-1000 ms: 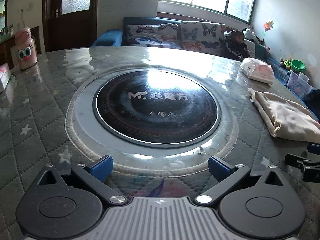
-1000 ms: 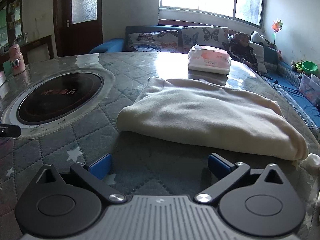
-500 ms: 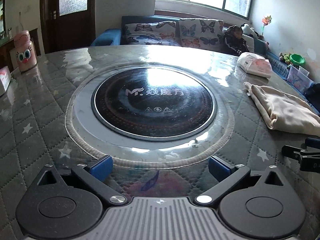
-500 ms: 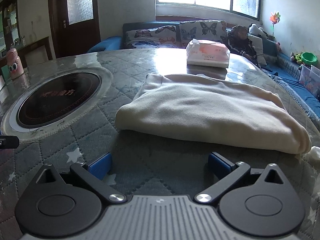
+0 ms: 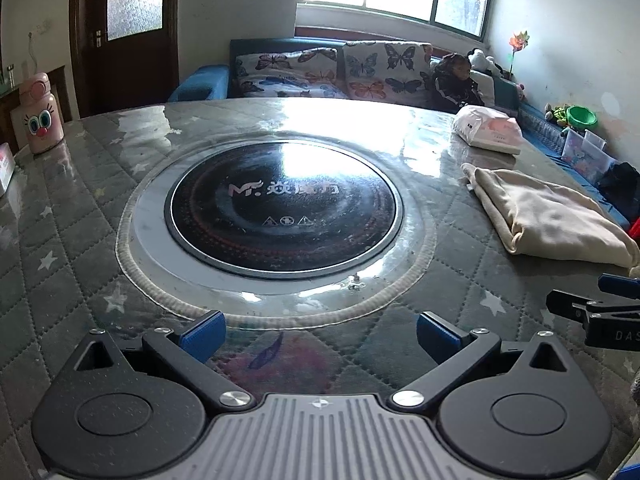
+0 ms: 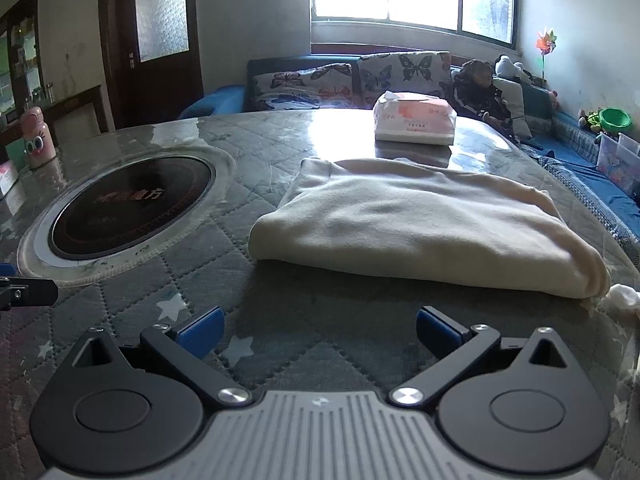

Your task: Fold clothes

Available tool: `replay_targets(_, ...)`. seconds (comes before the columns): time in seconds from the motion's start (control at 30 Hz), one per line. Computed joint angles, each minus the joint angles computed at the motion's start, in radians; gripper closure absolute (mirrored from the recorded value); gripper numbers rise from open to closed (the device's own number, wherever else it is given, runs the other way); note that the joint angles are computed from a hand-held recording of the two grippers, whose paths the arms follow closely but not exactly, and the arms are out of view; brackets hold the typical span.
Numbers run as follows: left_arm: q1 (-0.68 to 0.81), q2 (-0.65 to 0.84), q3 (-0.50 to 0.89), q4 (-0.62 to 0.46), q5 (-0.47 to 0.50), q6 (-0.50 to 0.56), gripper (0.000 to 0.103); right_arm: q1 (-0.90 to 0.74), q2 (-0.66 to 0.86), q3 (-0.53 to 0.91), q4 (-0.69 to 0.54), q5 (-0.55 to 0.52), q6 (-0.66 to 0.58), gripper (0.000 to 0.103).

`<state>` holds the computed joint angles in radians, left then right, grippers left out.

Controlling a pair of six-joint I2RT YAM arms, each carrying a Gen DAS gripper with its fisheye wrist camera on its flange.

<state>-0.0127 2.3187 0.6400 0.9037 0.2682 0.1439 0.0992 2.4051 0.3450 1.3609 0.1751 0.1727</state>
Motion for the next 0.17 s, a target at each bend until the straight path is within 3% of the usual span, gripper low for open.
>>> replay_targets(0.17,-0.008,-0.01,-0.019,0.017,0.003,0.006,0.0,0.015,0.004,-0.024,0.037,0.018,0.006,0.0)
